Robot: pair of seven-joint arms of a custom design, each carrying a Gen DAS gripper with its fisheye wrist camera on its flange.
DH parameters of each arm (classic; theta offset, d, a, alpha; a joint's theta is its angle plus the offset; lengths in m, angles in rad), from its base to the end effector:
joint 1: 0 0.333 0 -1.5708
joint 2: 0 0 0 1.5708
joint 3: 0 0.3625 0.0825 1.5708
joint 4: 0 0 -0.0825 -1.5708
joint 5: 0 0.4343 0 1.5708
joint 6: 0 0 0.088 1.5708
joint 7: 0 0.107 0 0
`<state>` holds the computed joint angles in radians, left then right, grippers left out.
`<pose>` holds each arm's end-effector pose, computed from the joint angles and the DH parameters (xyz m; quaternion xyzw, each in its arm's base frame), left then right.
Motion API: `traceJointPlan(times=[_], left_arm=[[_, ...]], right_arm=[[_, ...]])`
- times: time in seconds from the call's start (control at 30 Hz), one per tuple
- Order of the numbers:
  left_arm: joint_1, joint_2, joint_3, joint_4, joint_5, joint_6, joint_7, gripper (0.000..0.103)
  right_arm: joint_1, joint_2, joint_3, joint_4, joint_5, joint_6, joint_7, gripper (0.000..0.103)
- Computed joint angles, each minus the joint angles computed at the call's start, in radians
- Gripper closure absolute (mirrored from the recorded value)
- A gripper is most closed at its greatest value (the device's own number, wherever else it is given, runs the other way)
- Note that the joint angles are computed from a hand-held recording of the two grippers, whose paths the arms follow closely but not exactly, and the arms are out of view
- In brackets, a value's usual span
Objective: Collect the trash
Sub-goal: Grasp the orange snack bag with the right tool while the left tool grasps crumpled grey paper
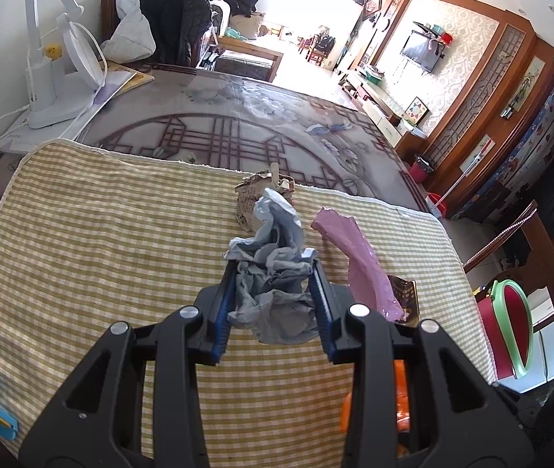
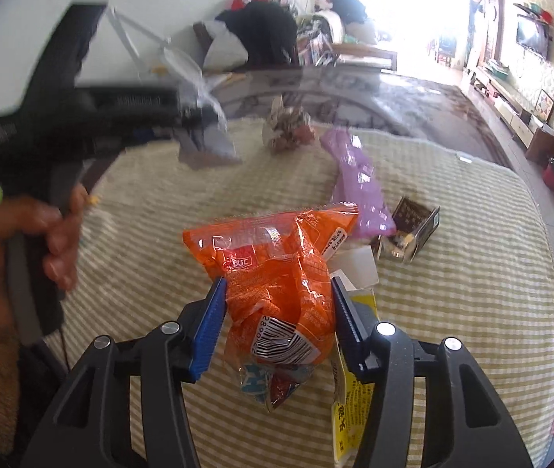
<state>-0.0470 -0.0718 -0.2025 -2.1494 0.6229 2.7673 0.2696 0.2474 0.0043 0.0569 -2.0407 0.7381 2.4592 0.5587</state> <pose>0.5828 -0.1768 0.5270 -0.8050 0.4546 -0.3173 0.2114 0.6028 0.1887 0.5075 -0.8765 0.3412 -0.0569 0.3348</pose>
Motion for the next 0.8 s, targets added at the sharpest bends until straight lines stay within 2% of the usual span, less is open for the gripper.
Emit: traceJointPlan(times=[0.2,0.8], left_arm=[[0.0,0.0,0.0,-0.001,0.004,0.002,-0.004,0.068],[-0.014,0.014,0.004,0.014,0.001,-0.002,0.03,0.068]], right_arm=[[-0.005,-0.026,-0.013,0.008,0.124,0.0,-0.031,0.052],[-0.03,-0.033,-0.038,0.018,0.168,-0.025,0.044,0.052]])
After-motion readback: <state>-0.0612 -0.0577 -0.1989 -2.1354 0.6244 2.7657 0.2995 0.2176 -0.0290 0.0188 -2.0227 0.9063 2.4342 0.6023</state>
